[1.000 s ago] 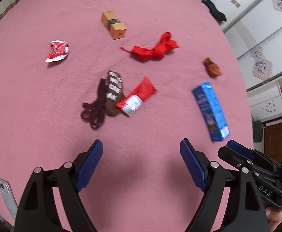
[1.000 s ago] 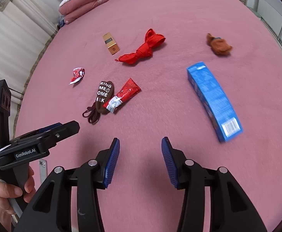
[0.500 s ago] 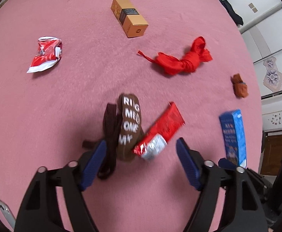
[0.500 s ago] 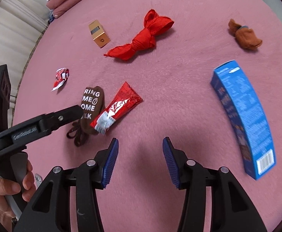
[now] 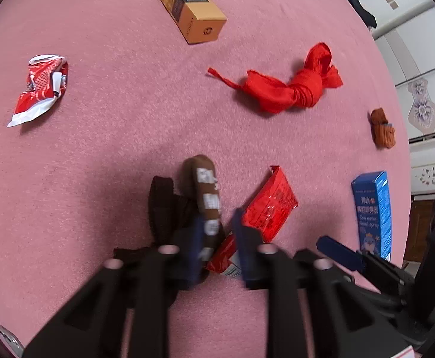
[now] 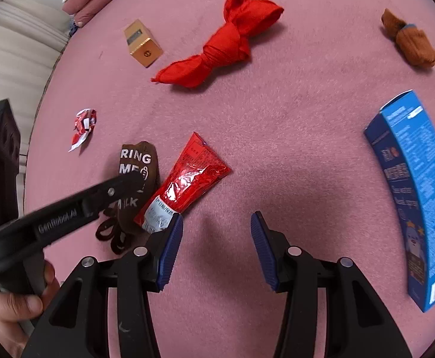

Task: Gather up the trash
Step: 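Grasp the brown sock with the left tool while the right tool grasps the red tube, then carry the brown sock and red tube over the yellow bin with both tools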

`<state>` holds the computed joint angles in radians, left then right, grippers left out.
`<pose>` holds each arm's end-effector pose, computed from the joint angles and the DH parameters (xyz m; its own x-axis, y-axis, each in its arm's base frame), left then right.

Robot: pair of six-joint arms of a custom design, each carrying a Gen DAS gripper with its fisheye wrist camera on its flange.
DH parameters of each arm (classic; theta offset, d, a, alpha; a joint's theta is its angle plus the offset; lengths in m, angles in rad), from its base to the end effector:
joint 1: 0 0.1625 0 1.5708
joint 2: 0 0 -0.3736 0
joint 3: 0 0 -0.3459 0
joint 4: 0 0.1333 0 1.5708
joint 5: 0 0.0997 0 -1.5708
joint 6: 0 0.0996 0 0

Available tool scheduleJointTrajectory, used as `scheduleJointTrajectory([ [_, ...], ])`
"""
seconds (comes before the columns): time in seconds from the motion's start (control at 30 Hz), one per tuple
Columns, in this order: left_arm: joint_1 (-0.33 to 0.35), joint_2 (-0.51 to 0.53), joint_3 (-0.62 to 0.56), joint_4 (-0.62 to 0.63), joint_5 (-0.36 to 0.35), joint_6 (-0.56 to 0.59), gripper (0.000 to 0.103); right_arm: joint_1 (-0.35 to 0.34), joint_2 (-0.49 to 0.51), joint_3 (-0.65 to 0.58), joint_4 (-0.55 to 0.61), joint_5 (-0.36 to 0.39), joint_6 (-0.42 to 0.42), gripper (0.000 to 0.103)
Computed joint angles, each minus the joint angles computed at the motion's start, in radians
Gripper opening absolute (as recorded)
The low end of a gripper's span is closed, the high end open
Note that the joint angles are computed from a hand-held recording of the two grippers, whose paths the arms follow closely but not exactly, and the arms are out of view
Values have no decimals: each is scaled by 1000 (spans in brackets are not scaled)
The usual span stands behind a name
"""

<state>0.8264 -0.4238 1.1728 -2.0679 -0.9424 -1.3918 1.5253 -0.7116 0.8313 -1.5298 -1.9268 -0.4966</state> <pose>-0.3131 -0.6230 -0.0223 -0.7339 -0.5841 -0.3466 -0.3710 0.7722 -0.5158 0.0662 -0.7136 0.2571 -0.8468 -0.4813 0.2263 -0.4078 0.8608 0.3046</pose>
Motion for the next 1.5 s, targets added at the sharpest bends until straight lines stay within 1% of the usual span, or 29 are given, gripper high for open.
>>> scheduleJointTrajectory([
  [0.03,-1,-2,5,-9,0,5,6,0,5,-5,2,3,5,48],
  [0.07,-3,-4,10,-14,3,5,5,-1,10,-11,5,6,9,53],
  [0.1,-4,-8,16,-19,6,5,5,0,14,-13,3,5,12,54],
  [0.17,-8,-20,35,-37,12,6,4,1,25,-21,6,1,20,56],
  [0.27,-14,-39,67,-76,20,6,4,2,49,-45,23,-2,53,56],
  [0.33,-18,-48,85,-104,25,11,4,3,68,-65,37,-7,82,57],
  [0.4,-21,-55,100,-124,25,14,4,2,84,-90,61,-7,117,63],
  [0.47,-23,-57,105,-123,17,16,4,-3,101,-122,89,25,156,67],
  [0.5,-23,-61,114,-128,11,15,4,-4,114,-146,111,39,175,67],
  [0.6,-23,-57,123,-141,-2,10,4,2,133,-164,126,24,210,66],
  [0.63,-24,-58,128,-147,-4,6,4,4,136,-164,124,22,214,64],
  [0.7,-27,-56,134,-159,-7,0,4,12,141,-158,117,-6,203,41],
  [0.73,-29,-55,135,-163,-9,-2,4,9,149,-177,140,14,196,35],
  [0.77,-33,-52,133,-163,-11,-1,4,9,147,-173,140,15,195,33],
  [0.83,-40,-53,136,-164,-14,-5,4,12,126,-143,116,3,168,29],
  [0.9,-52,-55,150,-188,-19,-21,4,15,96,-102,92,-20,132,28],
  [0.93,-59,-55,154,-197,-21,-31,4,15,75,-78,81,-30,112,26],
  [1.03,-87,-42,149,-189,-31,-59,4,10,0,16,31,-46,62,26],
  [1.2,-150,-4,131,-176,-74,-107,4,-12,-158,170,-16,-85,-36,25],
  [1.33,-204,38,92,-165,-112,-135,4,-45,-247,203,24,-89,-78,25],
  [1.43,-245,67,56,-145,-138,-161,4,-71,-300,200,67,-86,-91,25],
  [1.5,-267,94,13,-122,-141,-165,4,-91,-333,185,102,-85,-103,25],
])
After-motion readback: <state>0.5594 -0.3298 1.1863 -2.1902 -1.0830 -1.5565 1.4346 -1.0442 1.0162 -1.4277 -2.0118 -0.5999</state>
